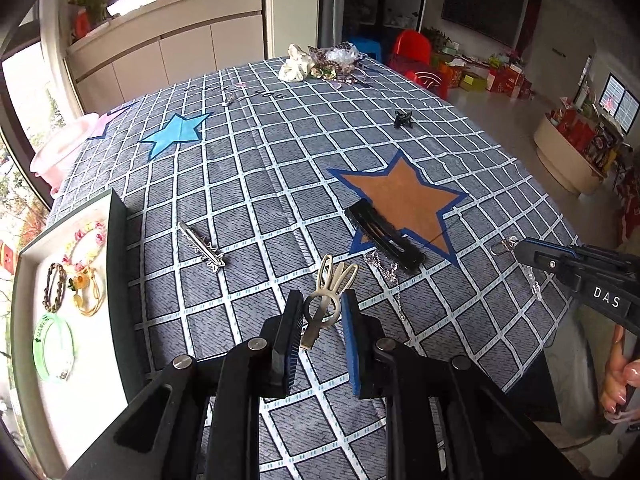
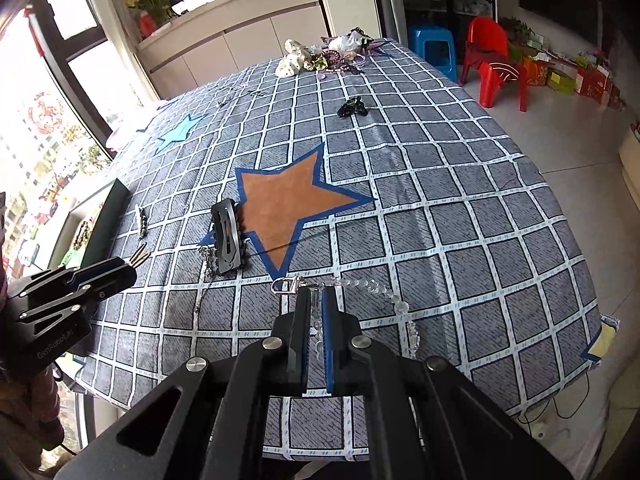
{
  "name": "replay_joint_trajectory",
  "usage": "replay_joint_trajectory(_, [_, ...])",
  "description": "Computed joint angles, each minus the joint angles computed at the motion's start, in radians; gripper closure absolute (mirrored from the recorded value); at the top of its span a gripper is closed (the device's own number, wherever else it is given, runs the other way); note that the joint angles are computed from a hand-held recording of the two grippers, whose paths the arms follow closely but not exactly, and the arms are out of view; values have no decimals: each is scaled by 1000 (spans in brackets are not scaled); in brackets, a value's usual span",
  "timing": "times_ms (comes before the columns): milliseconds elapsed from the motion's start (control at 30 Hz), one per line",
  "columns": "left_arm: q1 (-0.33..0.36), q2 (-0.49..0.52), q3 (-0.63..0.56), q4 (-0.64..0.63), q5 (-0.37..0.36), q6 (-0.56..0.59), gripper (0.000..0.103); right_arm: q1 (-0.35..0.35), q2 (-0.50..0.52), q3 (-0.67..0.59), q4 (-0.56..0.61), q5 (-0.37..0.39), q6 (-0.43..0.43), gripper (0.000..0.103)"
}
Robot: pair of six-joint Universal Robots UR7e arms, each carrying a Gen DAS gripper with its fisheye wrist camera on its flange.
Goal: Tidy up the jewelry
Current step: 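Carry the bunny clip and crystal chain into the white tray with both tools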
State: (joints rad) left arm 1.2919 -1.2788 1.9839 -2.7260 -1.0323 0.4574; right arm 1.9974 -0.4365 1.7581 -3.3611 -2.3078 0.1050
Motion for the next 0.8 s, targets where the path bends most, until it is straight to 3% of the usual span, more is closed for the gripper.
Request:
replay_joint_trajectory(433, [39,-73,-19,-41,-11,1,76,64,10,-102,63,24,-52,97])
replay_joint_trajectory(800, [123,-129,-61,-81,13,7,76,134,132,-365,234,111,-154,97])
